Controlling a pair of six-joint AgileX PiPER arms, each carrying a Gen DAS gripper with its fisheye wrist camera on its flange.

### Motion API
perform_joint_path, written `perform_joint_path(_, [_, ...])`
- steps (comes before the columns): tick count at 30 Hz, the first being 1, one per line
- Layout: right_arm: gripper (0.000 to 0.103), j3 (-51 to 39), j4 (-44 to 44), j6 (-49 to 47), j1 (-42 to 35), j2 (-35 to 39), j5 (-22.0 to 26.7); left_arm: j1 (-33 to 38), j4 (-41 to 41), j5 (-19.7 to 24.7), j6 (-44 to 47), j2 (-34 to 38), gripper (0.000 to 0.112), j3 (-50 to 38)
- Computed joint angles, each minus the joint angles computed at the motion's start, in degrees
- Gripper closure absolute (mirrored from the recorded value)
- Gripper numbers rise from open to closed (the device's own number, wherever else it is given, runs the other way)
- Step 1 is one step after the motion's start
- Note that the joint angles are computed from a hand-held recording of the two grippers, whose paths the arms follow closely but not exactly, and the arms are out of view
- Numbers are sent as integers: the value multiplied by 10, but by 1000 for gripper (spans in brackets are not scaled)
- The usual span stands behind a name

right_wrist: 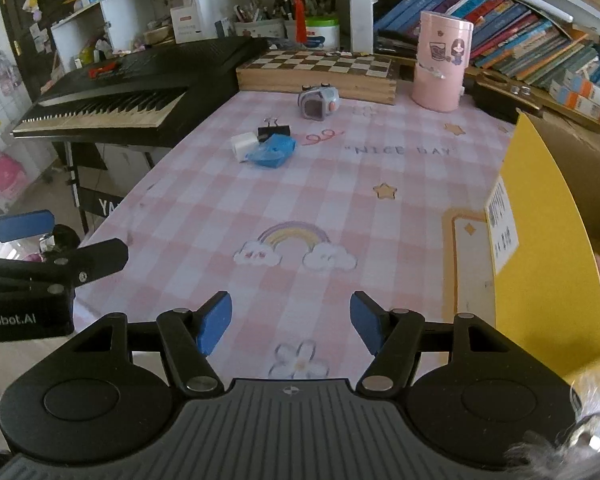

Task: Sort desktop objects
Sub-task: 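Move both open tools toward the blue pouch and white charger plug, then close the right tool on the blue pouch while the left tool closes on the charger plug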

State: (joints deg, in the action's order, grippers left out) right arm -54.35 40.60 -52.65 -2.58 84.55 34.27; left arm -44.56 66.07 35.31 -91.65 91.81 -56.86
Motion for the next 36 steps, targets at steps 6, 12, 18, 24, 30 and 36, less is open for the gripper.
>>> perform_joint_path(6, [39, -76, 4, -22, -4, 66, 27, 25, -23, 8, 21, 45, 12, -59])
perform_joint_path(12, [36, -153, 3, -39, 0, 130, 59, 44, -44, 24, 40, 84, 12, -115])
perform_joint_path(18, [31, -247, 1, -58, 20, 197, 87, 65, -68, 41, 62, 121, 12, -173])
perform_joint_path(24, [30, -368, -18, -59, 46, 287, 110, 82, -81, 57, 81, 152, 12, -221])
perform_joint_path(30, [30, -484, -47, -44, 69, 376, 130, 96, -101, 77, 110, 181, 12, -266])
perform_joint_path(36, [31, -568, -67, -27, 80, 438, 157, 110, -119, 83, 126, 202, 12, -294])
